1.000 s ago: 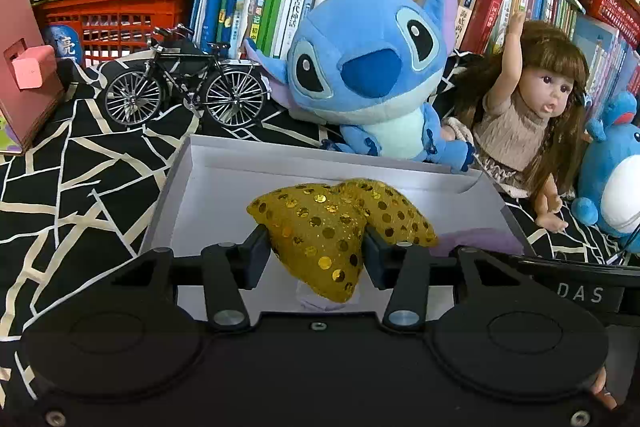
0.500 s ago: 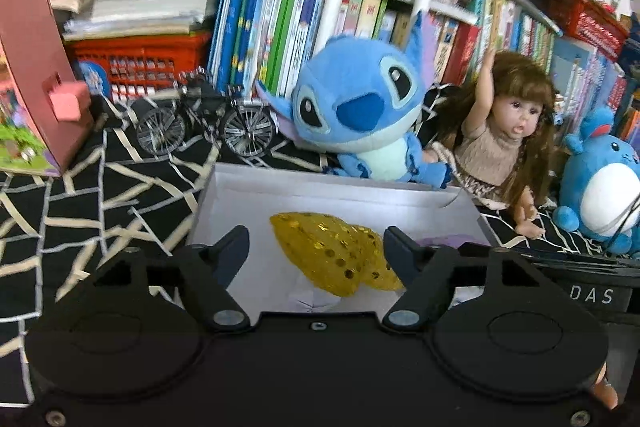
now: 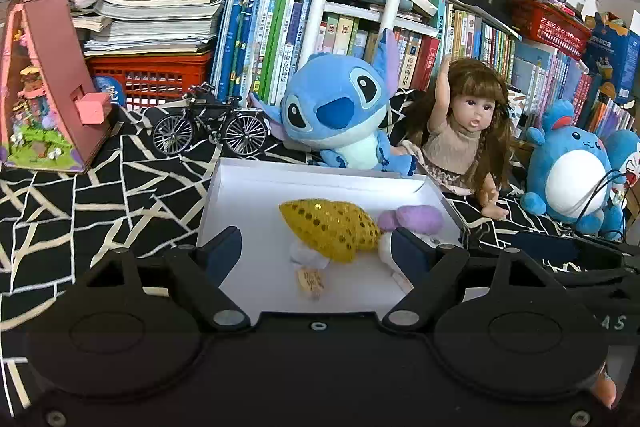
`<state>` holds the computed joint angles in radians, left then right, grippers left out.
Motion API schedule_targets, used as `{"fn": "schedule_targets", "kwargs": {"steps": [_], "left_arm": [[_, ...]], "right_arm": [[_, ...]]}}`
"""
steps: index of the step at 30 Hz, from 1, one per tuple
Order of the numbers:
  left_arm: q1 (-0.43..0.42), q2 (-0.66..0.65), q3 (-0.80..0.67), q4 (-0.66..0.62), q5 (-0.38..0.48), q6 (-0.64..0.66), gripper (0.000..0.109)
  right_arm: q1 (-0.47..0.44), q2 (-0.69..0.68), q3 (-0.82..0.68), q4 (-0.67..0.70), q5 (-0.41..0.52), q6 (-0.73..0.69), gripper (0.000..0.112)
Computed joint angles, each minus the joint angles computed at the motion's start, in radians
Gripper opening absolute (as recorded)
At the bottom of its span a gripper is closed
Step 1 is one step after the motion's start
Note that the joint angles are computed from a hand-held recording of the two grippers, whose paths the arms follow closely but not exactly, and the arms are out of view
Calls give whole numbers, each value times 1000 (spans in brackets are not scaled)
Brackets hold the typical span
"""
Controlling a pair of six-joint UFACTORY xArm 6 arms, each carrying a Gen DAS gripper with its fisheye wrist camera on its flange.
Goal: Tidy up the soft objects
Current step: 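Move both tools back over the remaining pile of soft items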
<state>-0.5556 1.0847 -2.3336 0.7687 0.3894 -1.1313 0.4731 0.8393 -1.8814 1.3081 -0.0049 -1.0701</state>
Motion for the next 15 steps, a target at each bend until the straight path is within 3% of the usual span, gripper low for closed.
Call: {"fn": "schedule_targets", "kwargs": {"steps": [6,15], "left_arm": [[-5,-132,214,256,-53,-235,81],[-19,-231,382,444,-72,-431,82]], "right_arm": [[21,-59,31,463,-22,-487,93],[10,-111,60,992,-24,-1031,96]]}}
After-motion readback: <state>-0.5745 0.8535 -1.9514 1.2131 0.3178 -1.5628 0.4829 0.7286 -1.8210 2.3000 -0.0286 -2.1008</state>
